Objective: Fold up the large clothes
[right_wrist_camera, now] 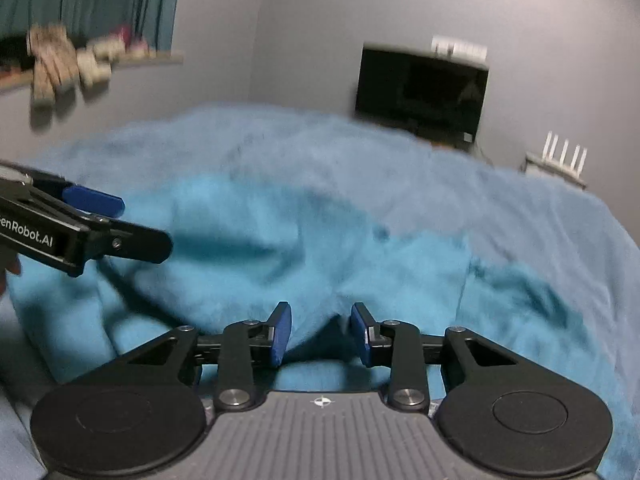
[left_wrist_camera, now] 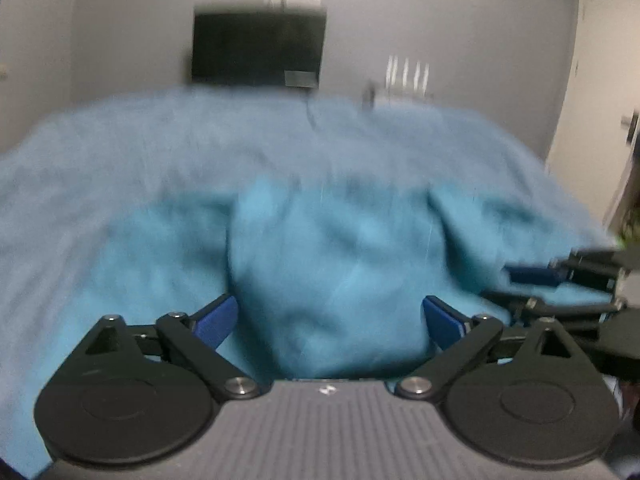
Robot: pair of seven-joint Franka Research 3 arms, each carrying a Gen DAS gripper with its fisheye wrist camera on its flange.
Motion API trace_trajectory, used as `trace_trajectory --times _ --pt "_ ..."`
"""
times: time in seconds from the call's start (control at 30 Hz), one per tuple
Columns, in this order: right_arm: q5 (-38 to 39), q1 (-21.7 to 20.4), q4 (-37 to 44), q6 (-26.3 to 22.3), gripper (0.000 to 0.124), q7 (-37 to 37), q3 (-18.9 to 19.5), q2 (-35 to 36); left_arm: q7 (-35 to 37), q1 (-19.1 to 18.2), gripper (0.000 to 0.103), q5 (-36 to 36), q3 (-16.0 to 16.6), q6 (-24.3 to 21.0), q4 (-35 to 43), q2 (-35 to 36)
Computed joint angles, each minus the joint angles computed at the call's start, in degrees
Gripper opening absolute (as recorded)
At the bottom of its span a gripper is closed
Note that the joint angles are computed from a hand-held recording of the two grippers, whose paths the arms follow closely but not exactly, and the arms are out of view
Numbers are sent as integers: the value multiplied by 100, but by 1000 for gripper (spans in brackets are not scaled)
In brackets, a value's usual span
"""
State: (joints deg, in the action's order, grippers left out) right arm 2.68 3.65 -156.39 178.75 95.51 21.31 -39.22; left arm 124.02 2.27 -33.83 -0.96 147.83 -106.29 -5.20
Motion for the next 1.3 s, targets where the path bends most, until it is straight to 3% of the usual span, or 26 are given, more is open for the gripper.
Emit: trace_trajectory --times 0.13,0.17,0.33,0.43,0.5,0.57,0.63,0.7,0.77,0.83,0.87,0.93,1.07,1.13,1.2,1.3 --pt "161 342 -226 1 39 -27 -347 222 -308 155 98 329 2 -896 171 327" --pt "206 368 -256 71 39 -3 -365 291 -352 184 100 364 -32 -925 170 370" --pt "322 332 -398 438 41 20 -276 374 -370 195 101 766 -210 -666 8 286" --pt "405 45 -538 825 50 103 53 179 -281 168 101 710 -159 -339 -67 142" --pt "560 66 -706 1234 55 114 87 49 83 65 101 410 -140 328 -316 -60" --pt "810 41 -796 1057 59 198 131 -263 588 -118 101 -23 -70 942 -494 -188" --pt "968 -22 -861 791 60 349 138 -568 1273 -396 101 -686 68 1278 -572 -260" --pt "1002 45 -935 833 61 405 22 -654 2160 -663 101 -1551 226 1243 -511 -276" --pt "973 -196 -846 864 61 457 199 -600 3097 -833 101 -2306 277 1232 -505 -283" --pt "951 -458 -795 1226 60 494 414 -418 3616 -859 101 -2617 251 1018 -527 -317" --pt "957 -535 -750 1473 58 464 464 -235 3597 -811 101 -2568 241 760 -490 -282" --pt "1018 -625 -483 1527 50 332 441 276 3155 -635 101 -2220 181 286 -349 -132" --pt "1143 -1001 -182 856 46 329 679 694 2155 -336 100 -1133 -15 -150 -254 67" --pt "1134 -736 -252 915 46 365 382 749 2083 -262 100 -1115 -40 -270 -249 116" --pt "1227 -395 -362 1007 49 435 32 618 1872 -171 101 -1056 -65 -442 -102 236" --pt "1462 -387 -659 1042 65 675 24 22 1857 -91 101 -1125 -151 -407 -56 314"
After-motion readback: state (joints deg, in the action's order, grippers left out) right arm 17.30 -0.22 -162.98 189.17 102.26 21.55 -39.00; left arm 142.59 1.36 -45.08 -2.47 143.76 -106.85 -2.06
